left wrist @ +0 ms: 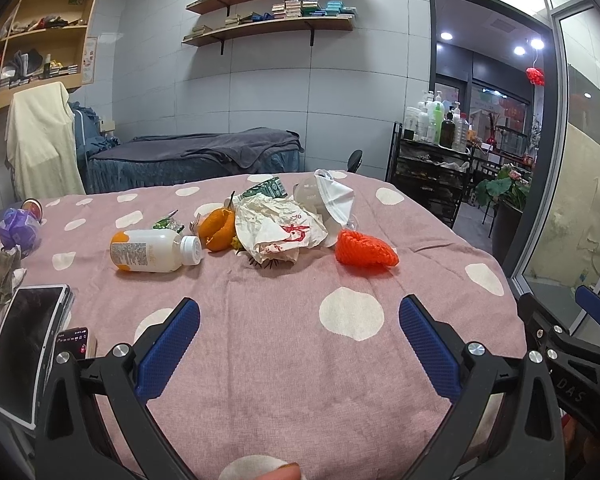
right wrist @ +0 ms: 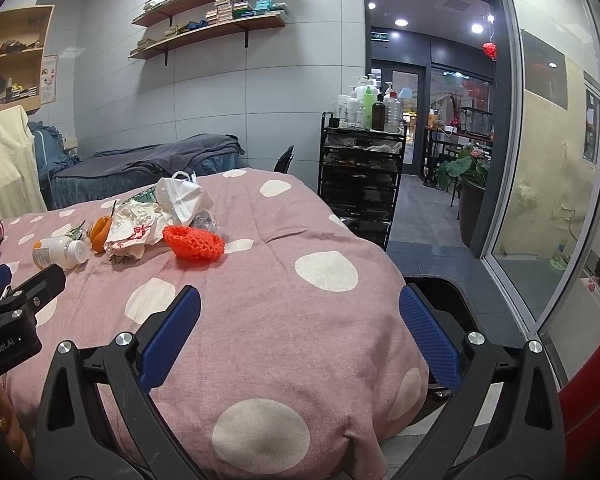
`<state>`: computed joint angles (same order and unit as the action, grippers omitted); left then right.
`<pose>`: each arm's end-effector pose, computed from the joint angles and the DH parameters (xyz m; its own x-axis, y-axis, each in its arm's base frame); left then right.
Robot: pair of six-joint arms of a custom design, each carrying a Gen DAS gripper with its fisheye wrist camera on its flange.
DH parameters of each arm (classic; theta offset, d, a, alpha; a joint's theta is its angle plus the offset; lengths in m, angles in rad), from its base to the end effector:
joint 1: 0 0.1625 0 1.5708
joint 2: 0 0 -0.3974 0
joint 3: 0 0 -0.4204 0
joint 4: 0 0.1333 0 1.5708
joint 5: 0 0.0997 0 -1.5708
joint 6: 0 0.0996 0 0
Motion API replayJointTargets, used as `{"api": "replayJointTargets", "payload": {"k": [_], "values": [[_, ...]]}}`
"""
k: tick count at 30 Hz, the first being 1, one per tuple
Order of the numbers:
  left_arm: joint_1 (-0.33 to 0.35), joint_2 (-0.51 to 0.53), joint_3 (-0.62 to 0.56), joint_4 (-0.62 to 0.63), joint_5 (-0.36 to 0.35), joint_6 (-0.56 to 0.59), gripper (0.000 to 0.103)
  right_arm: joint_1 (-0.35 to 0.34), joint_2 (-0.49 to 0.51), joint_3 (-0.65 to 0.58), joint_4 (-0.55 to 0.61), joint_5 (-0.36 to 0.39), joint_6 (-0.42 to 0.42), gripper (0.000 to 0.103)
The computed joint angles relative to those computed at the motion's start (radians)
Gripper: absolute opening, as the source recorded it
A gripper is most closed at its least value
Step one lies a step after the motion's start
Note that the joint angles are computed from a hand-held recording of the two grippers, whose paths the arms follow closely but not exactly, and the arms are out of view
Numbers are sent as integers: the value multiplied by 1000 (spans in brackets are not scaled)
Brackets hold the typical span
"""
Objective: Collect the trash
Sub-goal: 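Grasp the orange mesh net with the right gripper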
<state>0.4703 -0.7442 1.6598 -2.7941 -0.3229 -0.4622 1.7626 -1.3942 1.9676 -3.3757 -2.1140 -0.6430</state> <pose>-0.4790 -0.4990 0.0984 -0.7367 -0.0559 -0.6739 0.5821 0.4547 -0.6741 0.1826 -0.5111 0.3913 -0.7089 0.0564 0.7031 -0.6104 0.4505 -0.6515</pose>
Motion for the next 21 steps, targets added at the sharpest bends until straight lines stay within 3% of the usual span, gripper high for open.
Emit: {"api": "replayJointTargets", "payload": {"k": [3, 8, 13, 21], "values": [[18, -26, 8, 55, -52, -44, 98, -10, 4, -27, 103, 15, 22, 98], [41, -62, 23, 129, -81, -121, 98, -17, 25, -71, 225, 32, 43, 98], [69, -89, 24, 193, -118, -159, 98, -23, 64, -152, 426, 64, 100, 98], [134, -136, -7, 325, -158, -177, 98, 12, 228, -350, 601, 27, 23, 98]]}}
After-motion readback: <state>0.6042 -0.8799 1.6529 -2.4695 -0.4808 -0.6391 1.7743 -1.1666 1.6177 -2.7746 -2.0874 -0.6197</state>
